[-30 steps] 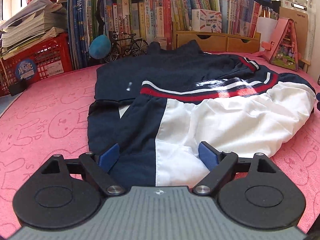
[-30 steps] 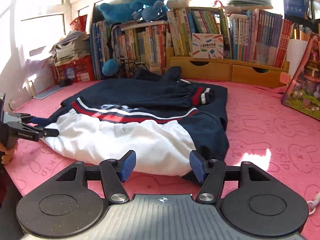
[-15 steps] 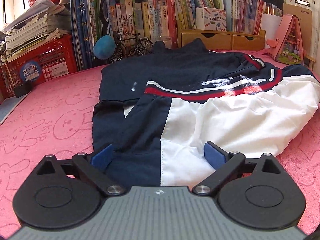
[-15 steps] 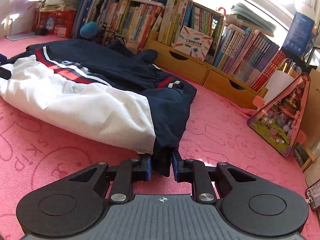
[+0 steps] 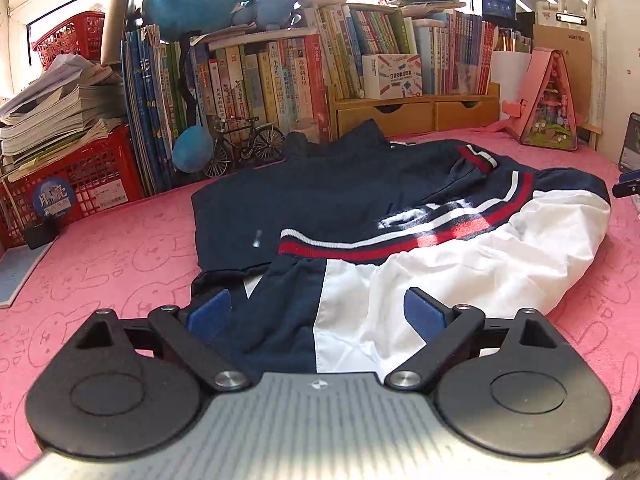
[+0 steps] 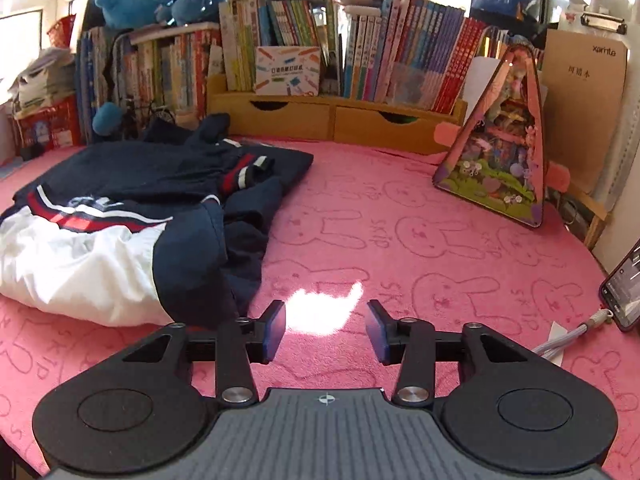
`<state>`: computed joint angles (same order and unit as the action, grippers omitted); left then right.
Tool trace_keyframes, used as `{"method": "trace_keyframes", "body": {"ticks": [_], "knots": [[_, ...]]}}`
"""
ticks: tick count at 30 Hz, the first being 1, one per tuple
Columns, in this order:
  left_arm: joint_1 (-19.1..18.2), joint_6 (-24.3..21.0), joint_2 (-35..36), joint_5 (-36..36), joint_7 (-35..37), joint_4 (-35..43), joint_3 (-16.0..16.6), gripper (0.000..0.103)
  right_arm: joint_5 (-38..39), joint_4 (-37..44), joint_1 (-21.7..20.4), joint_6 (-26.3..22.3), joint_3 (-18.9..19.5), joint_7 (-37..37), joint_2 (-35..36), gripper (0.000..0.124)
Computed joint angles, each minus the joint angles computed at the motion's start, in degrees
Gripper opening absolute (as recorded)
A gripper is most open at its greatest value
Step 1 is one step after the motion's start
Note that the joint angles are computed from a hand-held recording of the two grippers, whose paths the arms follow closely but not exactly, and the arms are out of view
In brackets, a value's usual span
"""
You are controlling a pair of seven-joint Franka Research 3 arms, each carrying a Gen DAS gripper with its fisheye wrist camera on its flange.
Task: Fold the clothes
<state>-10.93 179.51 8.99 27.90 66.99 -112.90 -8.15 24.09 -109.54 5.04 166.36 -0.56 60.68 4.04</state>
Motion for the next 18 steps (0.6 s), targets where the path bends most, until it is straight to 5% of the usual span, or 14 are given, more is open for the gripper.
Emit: {"method": "trace_keyframes", "body": {"ticks": [3,4,5,9,13,14,16,18], "knots": [[10.41,-2.40,3.54,-15.42,15.57,4.28,-13.14,0.102,7.86,8.93,-0.10,-3.83,2.55,-7.34,5.22,0.074],[11.56,-5.57,5.48,-18.24,18.77,6.99,-15.06,0.103,7.80,12.09,0.10,-5.25,2.98,-7.90,7.30,0.077],[11.19,-9.67,7.56,-19.61,20.43,10.12,-15.19,0.103,7.59,15.43,0.27,-6.76,3.43,-8.34,9.48,0.083],[3.70,-19.76,12.42,-16.84,15.27,18.14,-7.22,0.103,-6.58,28.10,4.81,-13.76,-0.06,1.95,18.90,0.092],[8.30,-20.57,15.19,-28.34,23.60,20.19,-12.24,0.103,-6.68,31.66,3.54,-17.98,2.47,0.94,22.39,0.087],[8.97,-20.07,15.46,-30.39,25.56,20.11,-13.08,0.103,-4.89,30.90,2.62,-18.28,3.75,-0.44,22.09,0.073],[9.30,-18.86,15.37,-32.13,29.35,19.44,-13.83,0.101,-4.21,27.73,2.82,-15.76,4.07,-1.70,20.49,0.068],[9.88,-16.72,14.65,-33.91,33.55,17.77,-14.97,0.090,-3.86,24.30,3.23,-12.51,4.15,-2.53,18.51,0.050]]}}
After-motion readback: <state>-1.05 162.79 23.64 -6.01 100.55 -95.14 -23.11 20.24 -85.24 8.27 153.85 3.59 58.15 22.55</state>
